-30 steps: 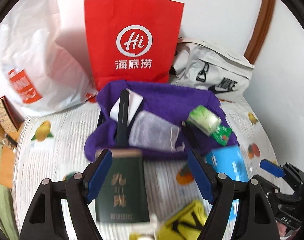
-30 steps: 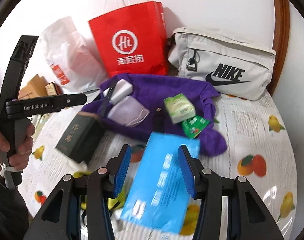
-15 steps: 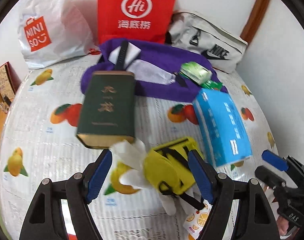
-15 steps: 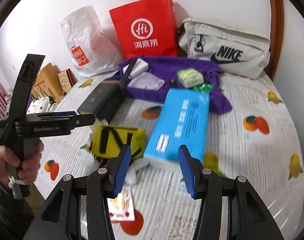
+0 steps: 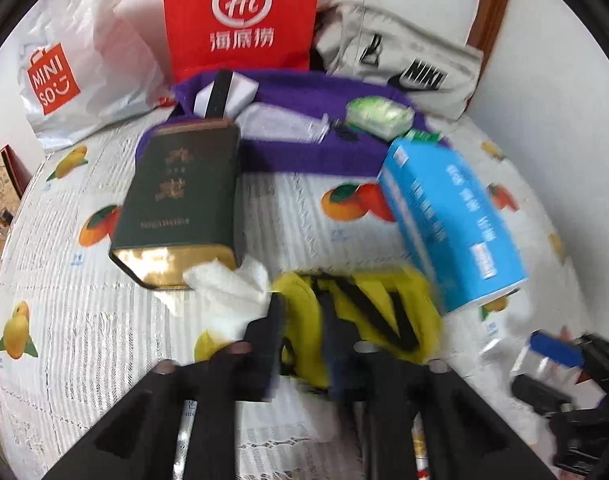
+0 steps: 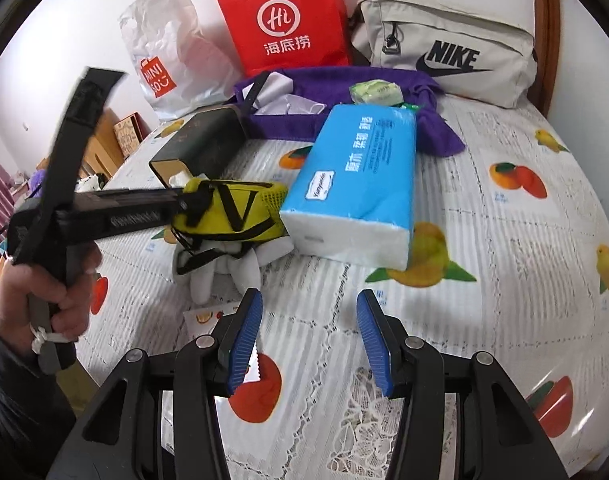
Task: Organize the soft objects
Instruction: 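Grasp yellow mesh bag with left tool while right grasps orange-slice packet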
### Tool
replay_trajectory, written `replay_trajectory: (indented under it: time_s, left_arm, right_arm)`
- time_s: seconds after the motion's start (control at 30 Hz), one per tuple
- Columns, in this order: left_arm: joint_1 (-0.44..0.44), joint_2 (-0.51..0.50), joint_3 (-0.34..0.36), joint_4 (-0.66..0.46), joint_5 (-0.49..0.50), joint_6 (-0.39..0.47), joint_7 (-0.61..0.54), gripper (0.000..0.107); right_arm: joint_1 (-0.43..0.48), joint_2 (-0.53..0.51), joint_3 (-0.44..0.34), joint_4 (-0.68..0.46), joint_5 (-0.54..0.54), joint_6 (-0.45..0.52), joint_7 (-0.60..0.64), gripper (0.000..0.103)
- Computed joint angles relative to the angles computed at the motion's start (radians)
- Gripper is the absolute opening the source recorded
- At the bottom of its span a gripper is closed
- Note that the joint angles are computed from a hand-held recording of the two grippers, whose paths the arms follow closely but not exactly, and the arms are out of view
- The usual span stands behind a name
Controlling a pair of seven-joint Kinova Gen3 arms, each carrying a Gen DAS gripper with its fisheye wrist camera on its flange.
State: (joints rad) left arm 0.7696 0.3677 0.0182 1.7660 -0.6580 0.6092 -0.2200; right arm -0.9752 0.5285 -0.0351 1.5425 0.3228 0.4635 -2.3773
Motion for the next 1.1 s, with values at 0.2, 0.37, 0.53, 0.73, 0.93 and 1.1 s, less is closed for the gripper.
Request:
replay_trajectory:
  time_s: [0.2, 0.37, 0.53, 0.73, 0.93, 1.1]
  left_arm:
    - [-0.002, -0.037, -0.001, 0.03, -0.013, -0.042, 0.019, 0.011]
    - [0.016, -0.075, -0.012, 0.083, -0.059, -0.061, 0.1, 0.011]
    - [0.018, -0.119, 0.004, 0.132, -0.142, -0.055, 0.2, 0.011]
    - [-0.01, -0.153, 0.047, 0.188, -0.211, -0.047, 0.299, 0.011]
    - [-0.04, -0.191, 0.085, 0.247, -0.263, -0.035, 0.384, 0.011]
    - [-0.08, -0.224, 0.118, 0.295, -0.286, -0.03, 0.434, 0.011]
  right_arm:
    - [0.007, 0.002, -0.015, 0.007, -0.011, -0.02, 0.016, 0.049]
    - [0.002, 0.006, -0.023, 0.012, -0.024, -0.028, 0.034, 0.049]
    - [0.009, 0.02, -0.045, 0.011, -0.054, -0.054, 0.069, 0.049]
    - [-0.054, 0.056, -0.006, 0.001, -0.038, -0.06, 0.065, 0.069]
    - [-0.1, 0.092, 0.016, -0.034, -0.031, -0.039, 0.058, 0.08]
    - [-0.216, 0.128, 0.108, -0.078, 0.059, 0.017, -0.019, 0.082]
